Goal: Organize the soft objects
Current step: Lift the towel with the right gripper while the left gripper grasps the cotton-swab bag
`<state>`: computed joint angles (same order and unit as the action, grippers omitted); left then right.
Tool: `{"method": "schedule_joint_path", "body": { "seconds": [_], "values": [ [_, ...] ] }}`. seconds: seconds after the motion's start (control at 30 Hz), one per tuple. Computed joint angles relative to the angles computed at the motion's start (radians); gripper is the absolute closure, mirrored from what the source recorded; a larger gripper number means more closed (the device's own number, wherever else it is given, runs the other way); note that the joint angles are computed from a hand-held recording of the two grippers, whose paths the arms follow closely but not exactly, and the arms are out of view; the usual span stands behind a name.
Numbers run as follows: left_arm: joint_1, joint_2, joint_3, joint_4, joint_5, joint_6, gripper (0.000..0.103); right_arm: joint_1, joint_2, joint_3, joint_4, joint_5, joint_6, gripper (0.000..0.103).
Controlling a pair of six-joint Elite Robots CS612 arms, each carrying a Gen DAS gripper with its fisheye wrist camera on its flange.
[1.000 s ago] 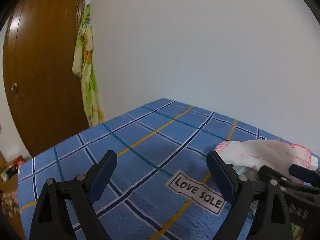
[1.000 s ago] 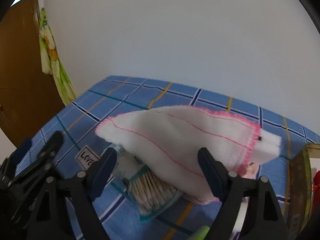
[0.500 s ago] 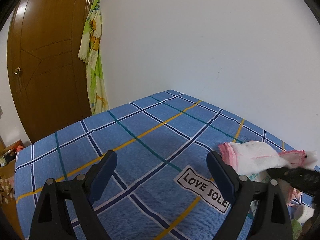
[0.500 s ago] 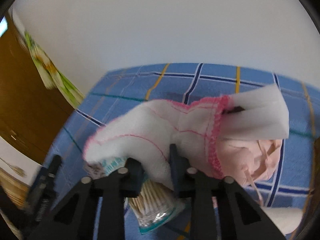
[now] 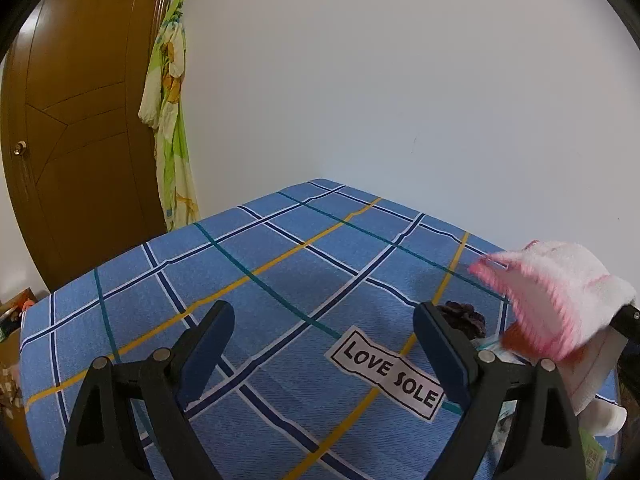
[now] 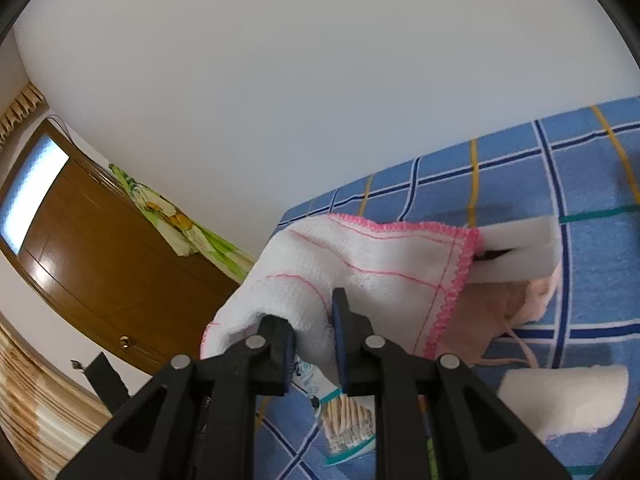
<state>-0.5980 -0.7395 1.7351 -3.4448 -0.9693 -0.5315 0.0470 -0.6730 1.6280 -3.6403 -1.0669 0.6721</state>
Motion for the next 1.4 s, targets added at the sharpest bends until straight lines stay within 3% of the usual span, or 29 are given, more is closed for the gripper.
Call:
{"method": "schedule_joint_path", "body": {
  "seconds": [0.1, 0.2, 0.33, 0.4, 0.43, 0.5, 0.7, 0.73, 0.77, 0.8, 0.87, 0.93, 1.07, 1.2, 1.4],
  "values": [
    [0.001, -0.002, -0.001, 0.009, -0.002, -0.003, 0.01, -0.008, 0.004, 0.003, -0.041, 0.041, 0.034, 0.085],
    [0.0, -0.002, -0.003, 0.016, 0.001, -0.006, 0.01, -0.005, -0.004, 0.007, -0.011, 0.016, 0.021, 0.084],
    [0.0, -0.001, -0.004, 0.012, -0.004, 0.001, 0.01, -0.013, 0.009, -0.005, -0.027, 0.048, 0.076, 0.084],
    [0.0, 0.0, -0.005, 0.008, -0.006, 0.006, 0.01, -0.018, 0.008, 0.0, -0.016, 0.052, 0.059, 0.081],
    [0.0, 0.0, -0.005, 0.008, -0.007, 0.007, 0.01, -0.011, -0.005, 0.005, 0.028, 0.009, 0.014, 0.078],
    [0.0, 0.0, -0.005, 0.008, -0.008, 0.008, 0.01, 0.006, -0.028, 0.017, 0.102, -0.108, -0.054, 0.051],
    [0.0, 0.001, -0.008, 0.011, -0.015, 0.01, 0.01, 0.038, -0.049, -0.01, 0.246, -0.336, -0.177, 0.038],
    [0.0, 0.001, -0.008, 0.01, -0.018, 0.011, 0.01, 0.044, -0.048, -0.024, 0.274, -0.374, -0.207, 0.04],
    [0.0, 0.001, -0.008, 0.011, -0.02, 0.013, 0.01, 0.052, -0.049, -0.037, 0.312, -0.405, -0.25, 0.062],
    [0.0, 0.0, -0.008, 0.012, -0.022, 0.014, 0.01, 0.058, -0.046, -0.051, 0.346, -0.427, -0.291, 0.098],
    [0.001, 0.0, -0.008, 0.01, -0.029, 0.014, 0.01, 0.066, -0.045, -0.066, 0.394, -0.446, -0.334, 0.096],
    [0.002, 0.0, -0.007, 0.005, -0.037, 0.014, 0.01, 0.064, -0.048, -0.047, 0.339, -0.423, -0.312, 0.097],
    [0.005, 0.0, -0.005, -0.006, -0.06, 0.018, 0.01, 0.042, -0.061, 0.025, 0.109, -0.326, -0.224, 0.097],
    [0.004, 0.001, -0.003, -0.03, -0.093, 0.047, 0.01, 0.02, -0.084, 0.09, -0.091, -0.278, -0.098, 0.097],
    [0.003, 0.001, -0.004, -0.04, -0.238, 0.095, 0.01, -0.016, -0.107, 0.181, -0.293, -0.257, 0.056, 0.096]
  ]
}}
